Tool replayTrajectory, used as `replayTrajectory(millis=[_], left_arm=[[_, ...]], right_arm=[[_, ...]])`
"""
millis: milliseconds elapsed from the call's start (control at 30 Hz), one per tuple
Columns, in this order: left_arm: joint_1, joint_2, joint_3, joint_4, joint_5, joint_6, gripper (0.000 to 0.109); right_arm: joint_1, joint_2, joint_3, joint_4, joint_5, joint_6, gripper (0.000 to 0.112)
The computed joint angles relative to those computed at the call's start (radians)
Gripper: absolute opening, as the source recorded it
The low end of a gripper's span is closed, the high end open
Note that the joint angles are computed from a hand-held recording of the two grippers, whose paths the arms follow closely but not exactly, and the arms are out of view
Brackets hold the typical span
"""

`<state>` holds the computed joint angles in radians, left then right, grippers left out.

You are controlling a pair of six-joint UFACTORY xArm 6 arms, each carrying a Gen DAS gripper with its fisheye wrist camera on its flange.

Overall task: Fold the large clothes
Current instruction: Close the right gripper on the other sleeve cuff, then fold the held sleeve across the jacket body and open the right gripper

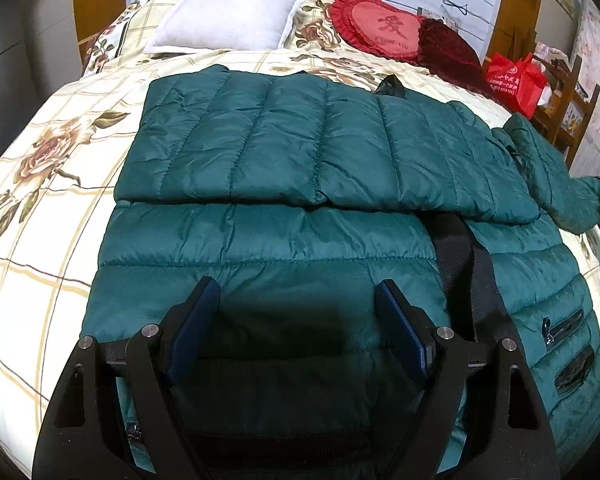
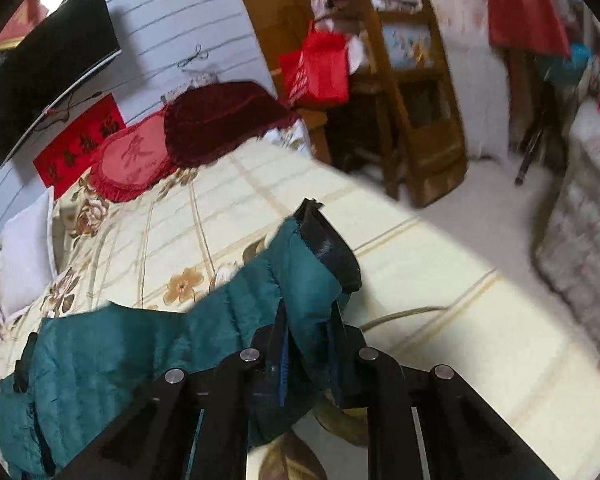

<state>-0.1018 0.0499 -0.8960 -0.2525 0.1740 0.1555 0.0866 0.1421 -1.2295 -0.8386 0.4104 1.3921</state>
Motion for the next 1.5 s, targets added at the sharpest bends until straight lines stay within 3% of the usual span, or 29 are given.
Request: replayTrajectory(millis=[200, 367, 433, 600, 767, 867, 1000, 1167, 1200, 1300, 1400, 1500], left_arm=[[0.010, -0.015, 0.007, -0.013, 0.005, -0.014, 0.081], [0.030, -0.025, 0.017, 0.094, -0.006, -0.110, 0.081], [0.039, -0.027, 0.017, 0.126, -0.010, -0.142, 0.081], [0.058, -0.016, 0.000, 0.156, -0.004, -0.182, 0.081], [0.079, 0.004, -0.028, 0.320, 0.035, -0.325, 0.081], [0.085, 0.018, -0.048, 0.503, 0.066, -0.450, 0.081], [0.084, 0.031, -0.061, 0.640, 0.086, -0.543, 0.081], [0.088, 0.040, -0.064, 0.641, 0.083, -0.552, 0.084], [0.089, 0.042, -0.066, 0.642, 0.081, -0.557, 0.085], [0.090, 0.047, -0.066, 0.620, 0.074, -0.547, 0.087], [0.091, 0.047, -0.063, 0.609, 0.066, -0.540, 0.087], [0.093, 0.041, -0.052, 0.591, 0.050, -0.526, 0.087]], right_arm=[[0.077, -0.194, 0.023, -0.038, 0.277, -0.003, 0.014], [0.191, -0.219, -0.046, -0.082, 0.401, -0.035, 0.013], [0.238, -0.183, -0.096, -0.089, 0.388, -0.060, 0.013], [0.356, 0.003, -0.264, -0.079, 0.222, -0.083, 0.013], [0.453, 0.228, -0.443, -0.069, 0.076, -0.084, 0.013], [0.497, 0.370, -0.559, -0.017, -0.004, -0.129, 0.013], [0.534, 0.531, -0.676, 0.185, -0.106, -0.301, 0.013], [0.556, 0.633, -0.725, 0.523, -0.124, -0.573, 0.013], [0.555, 0.633, -0.714, 0.585, -0.139, -0.613, 0.016], [0.557, 0.599, -0.628, 0.734, -0.217, -0.704, 0.045], [0.560, 0.576, -0.612, 0.612, -0.196, -0.611, 0.067], [0.570, 0.521, -0.575, 0.461, -0.165, -0.523, 0.067]])
